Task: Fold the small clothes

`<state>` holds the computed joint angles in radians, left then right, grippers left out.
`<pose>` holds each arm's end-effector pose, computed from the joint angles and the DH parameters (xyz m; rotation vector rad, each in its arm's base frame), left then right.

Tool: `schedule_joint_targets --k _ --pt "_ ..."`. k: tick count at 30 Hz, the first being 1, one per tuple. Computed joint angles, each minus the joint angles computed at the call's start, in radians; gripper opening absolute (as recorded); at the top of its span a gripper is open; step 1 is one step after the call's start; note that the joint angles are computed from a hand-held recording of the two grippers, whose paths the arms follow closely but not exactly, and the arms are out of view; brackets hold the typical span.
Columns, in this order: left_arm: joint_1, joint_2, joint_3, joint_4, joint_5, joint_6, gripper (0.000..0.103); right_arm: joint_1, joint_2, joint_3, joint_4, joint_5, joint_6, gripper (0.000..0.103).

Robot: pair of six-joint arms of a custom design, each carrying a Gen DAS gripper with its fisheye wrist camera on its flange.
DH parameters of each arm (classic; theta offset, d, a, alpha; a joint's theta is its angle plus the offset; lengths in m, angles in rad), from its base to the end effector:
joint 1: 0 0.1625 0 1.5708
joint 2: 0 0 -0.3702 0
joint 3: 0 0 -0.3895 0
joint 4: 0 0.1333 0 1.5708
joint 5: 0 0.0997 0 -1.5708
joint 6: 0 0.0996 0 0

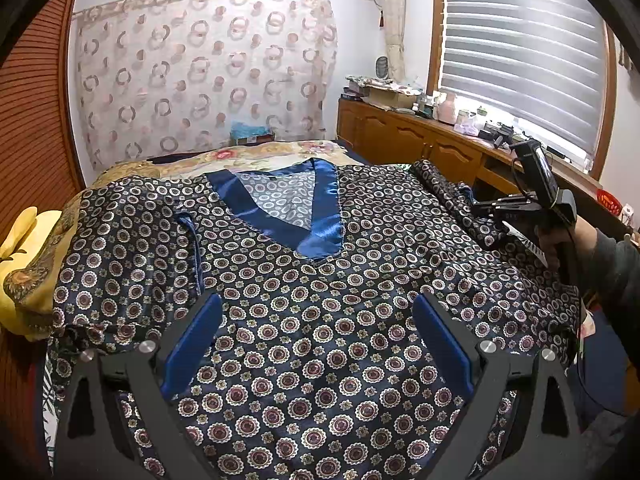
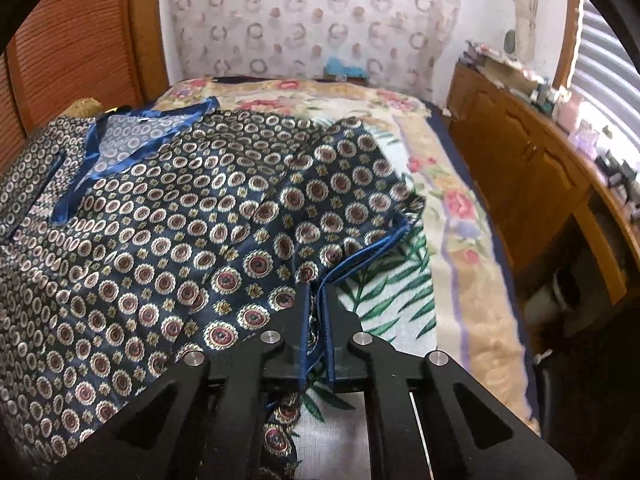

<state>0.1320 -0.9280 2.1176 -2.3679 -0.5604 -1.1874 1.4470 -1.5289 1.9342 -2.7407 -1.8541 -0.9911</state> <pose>-0.4062 -0.2735 0.0102 0.5379 2.2446 -1.1108 0.0415 -0.5207 0.3788 0.8947 -2.2639 0.6459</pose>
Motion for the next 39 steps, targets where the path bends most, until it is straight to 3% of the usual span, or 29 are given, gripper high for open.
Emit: schedule_joint_targets --k 15,21,25,26,32,39 --pt "-0.004 -0.018 0.012 0.022 0.006 -0.034 0.097 0.093 -0.022 0.03 0.036 0.097 -0.004 0.001" --pt "-0.004 -0.033 0.024 0.039 0.007 -0.057 0.097 0.139 -0.013 0.037 0.082 0.103 0.008 0.001" --pt "0.001 -0.053 0.033 0.061 0.015 -0.067 0.097 0.148 -0.013 0.026 0.042 0.098 0.029 0.031" --pt "0.005 -0.064 0.038 0.068 0.02 -0.068 0.097 0.147 -0.009 0.02 0.036 0.095 0.032 0.035" --pt "0.042 -0.13 0.058 0.14 0.045 -0.093 0.097 0.115 0.085 -0.066 0.004 0.001 0.023 0.038" --pt "0.1 -0.199 0.06 0.229 0.079 -0.11 0.097 0.069 0.193 -0.171 0.02 -0.034 0.036 0.038"
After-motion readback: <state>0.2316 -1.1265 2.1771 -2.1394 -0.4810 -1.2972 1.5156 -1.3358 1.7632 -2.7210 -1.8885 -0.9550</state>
